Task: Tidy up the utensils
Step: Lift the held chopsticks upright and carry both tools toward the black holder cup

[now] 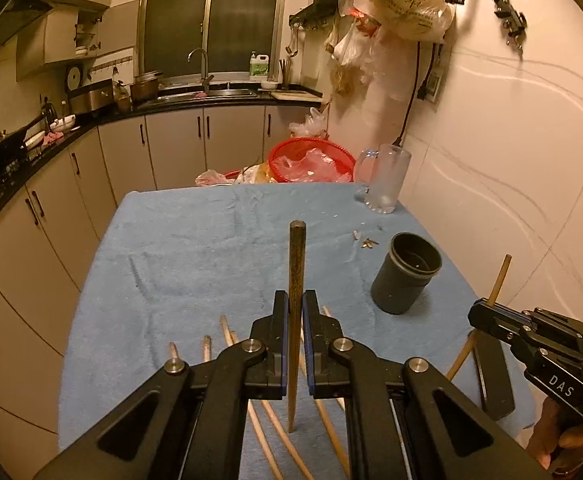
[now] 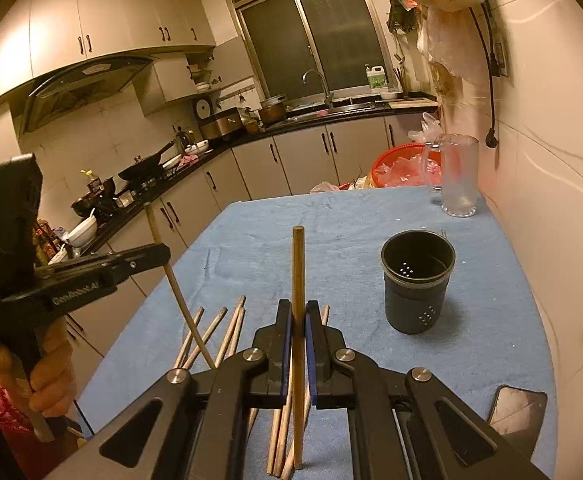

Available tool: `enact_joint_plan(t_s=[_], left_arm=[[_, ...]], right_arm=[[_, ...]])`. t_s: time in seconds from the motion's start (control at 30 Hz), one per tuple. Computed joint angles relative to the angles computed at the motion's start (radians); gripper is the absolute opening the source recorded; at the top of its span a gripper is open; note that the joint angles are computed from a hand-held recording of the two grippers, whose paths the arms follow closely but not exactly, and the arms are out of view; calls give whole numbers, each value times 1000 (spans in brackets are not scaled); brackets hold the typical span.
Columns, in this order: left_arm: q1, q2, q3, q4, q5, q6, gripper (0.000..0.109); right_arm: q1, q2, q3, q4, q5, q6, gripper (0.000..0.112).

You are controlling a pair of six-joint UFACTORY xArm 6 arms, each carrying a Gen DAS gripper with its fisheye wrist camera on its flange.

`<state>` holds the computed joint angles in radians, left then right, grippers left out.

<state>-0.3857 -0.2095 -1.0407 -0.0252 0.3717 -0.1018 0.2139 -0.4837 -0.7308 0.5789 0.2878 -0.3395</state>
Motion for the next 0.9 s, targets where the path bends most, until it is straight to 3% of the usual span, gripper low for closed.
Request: enact_joint_plan(t_s=[0.37, 0.9], left_arm=[[-14, -43, 29, 89, 4, -64, 7], [-21, -55, 34, 32, 5, -3, 7]], right_arm=[[-2, -25, 20, -14, -38, 2, 7], [-26, -48, 24, 18, -22, -4, 7]])
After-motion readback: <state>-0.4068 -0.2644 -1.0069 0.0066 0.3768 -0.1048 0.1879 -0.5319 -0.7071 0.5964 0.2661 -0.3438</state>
